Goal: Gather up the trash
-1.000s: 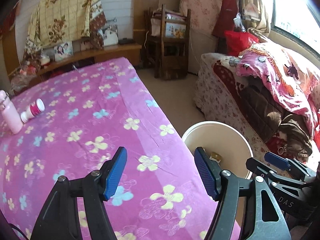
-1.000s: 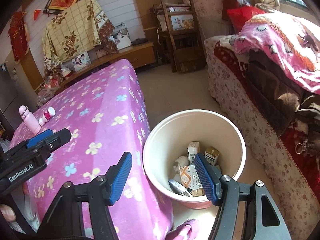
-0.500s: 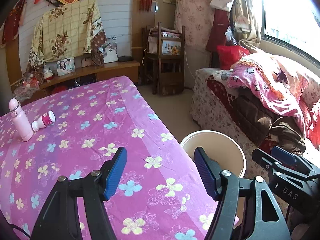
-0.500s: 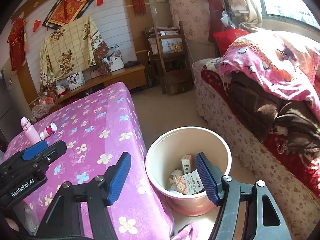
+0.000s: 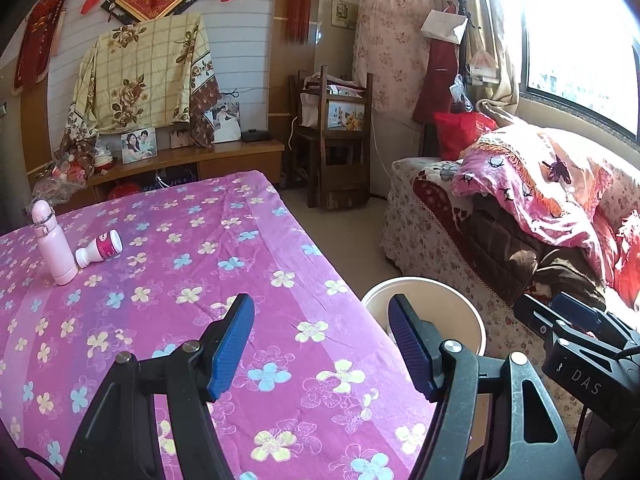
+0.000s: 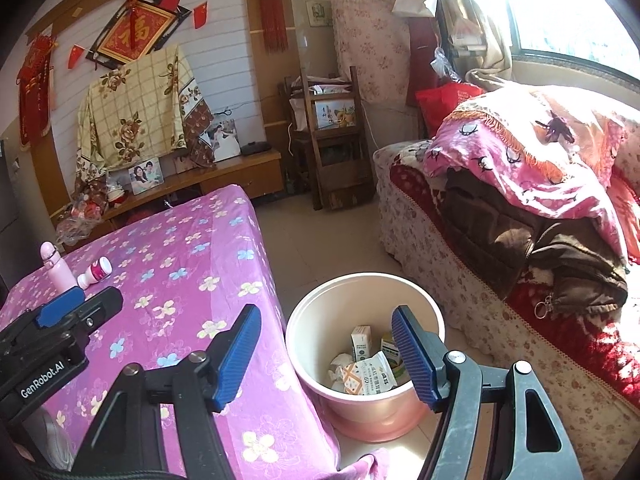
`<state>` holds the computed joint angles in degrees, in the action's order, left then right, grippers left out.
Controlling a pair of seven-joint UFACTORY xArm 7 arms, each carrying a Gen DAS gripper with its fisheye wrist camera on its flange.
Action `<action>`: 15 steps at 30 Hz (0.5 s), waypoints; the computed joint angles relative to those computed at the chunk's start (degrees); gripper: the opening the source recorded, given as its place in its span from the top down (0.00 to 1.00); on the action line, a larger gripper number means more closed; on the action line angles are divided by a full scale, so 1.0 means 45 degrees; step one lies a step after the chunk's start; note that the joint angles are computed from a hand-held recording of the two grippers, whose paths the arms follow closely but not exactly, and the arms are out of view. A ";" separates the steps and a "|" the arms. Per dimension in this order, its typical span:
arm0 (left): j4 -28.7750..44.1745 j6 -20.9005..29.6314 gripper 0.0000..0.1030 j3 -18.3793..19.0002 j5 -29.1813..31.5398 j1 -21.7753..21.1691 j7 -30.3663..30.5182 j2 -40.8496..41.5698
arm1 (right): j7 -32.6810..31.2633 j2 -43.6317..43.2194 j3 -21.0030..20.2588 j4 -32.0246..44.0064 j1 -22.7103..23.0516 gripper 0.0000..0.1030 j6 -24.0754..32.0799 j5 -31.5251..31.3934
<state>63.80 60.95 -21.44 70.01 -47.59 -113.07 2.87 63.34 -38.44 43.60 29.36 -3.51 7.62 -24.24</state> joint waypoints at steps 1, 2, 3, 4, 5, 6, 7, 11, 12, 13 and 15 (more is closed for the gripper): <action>0.0016 0.0068 0.32 -0.0017 0.0031 -0.0025 0.0005 0.0006 | -0.0016 -0.0062 -0.0026 -0.0004 0.0053 0.30 0.0028 -0.0007; 0.0040 0.0130 0.32 -0.0029 0.0043 -0.0046 0.0017 0.0021 | -0.0013 -0.0133 -0.0018 0.0000 0.0082 0.30 0.0080 -0.0012; 0.0065 0.0179 0.32 -0.0033 0.0054 -0.0064 0.0039 0.0030 | -0.0017 -0.0158 0.0009 0.0048 0.0059 0.30 0.0133 -0.0033; 0.0078 0.0213 0.32 -0.0040 0.0067 -0.0084 0.0052 0.0032 | -0.0012 -0.0232 0.0049 0.0080 0.0036 0.30 0.0197 -0.0066; 0.0073 0.0249 0.32 -0.0046 0.0074 -0.0102 0.0064 0.0008 | 0.0007 -0.0317 0.0082 0.0094 0.0024 0.30 0.0246 -0.0090; 0.0067 0.0292 0.32 -0.0054 0.0087 -0.0117 0.0058 -0.0006 | 0.0038 -0.0416 0.0121 0.0106 0.0002 0.30 0.0296 -0.0112; 0.0063 0.0345 0.32 -0.0062 0.0089 -0.0127 0.0069 -0.0018 | 0.0067 -0.0468 0.0156 0.0131 -0.0002 0.30 0.0332 -0.0120; 0.0043 0.0474 0.32 -0.0089 0.0099 -0.0138 0.0098 -0.0051 | 0.0070 -0.0550 0.0144 0.0145 -0.0001 0.27 0.0267 -0.0141; 0.0037 0.0525 0.32 -0.0098 0.0104 -0.0146 0.0088 -0.0057 | 0.0054 -0.0538 0.0158 0.0186 0.0006 0.27 0.0299 -0.0138; 0.0028 0.0555 0.32 -0.0106 0.0102 -0.0152 0.0082 -0.0066 | 0.0033 -0.0512 0.0167 0.0215 0.0009 0.27 0.0307 -0.0144; 0.0003 0.0564 0.32 -0.0116 0.0107 -0.0152 0.0080 -0.0084 | -0.0024 -0.0407 0.0165 0.0280 0.0026 0.27 0.0291 -0.0156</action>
<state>63.81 63.49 -21.96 70.49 -48.28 -112.70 2.49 63.23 -40.28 44.34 30.62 -3.40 8.93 -24.94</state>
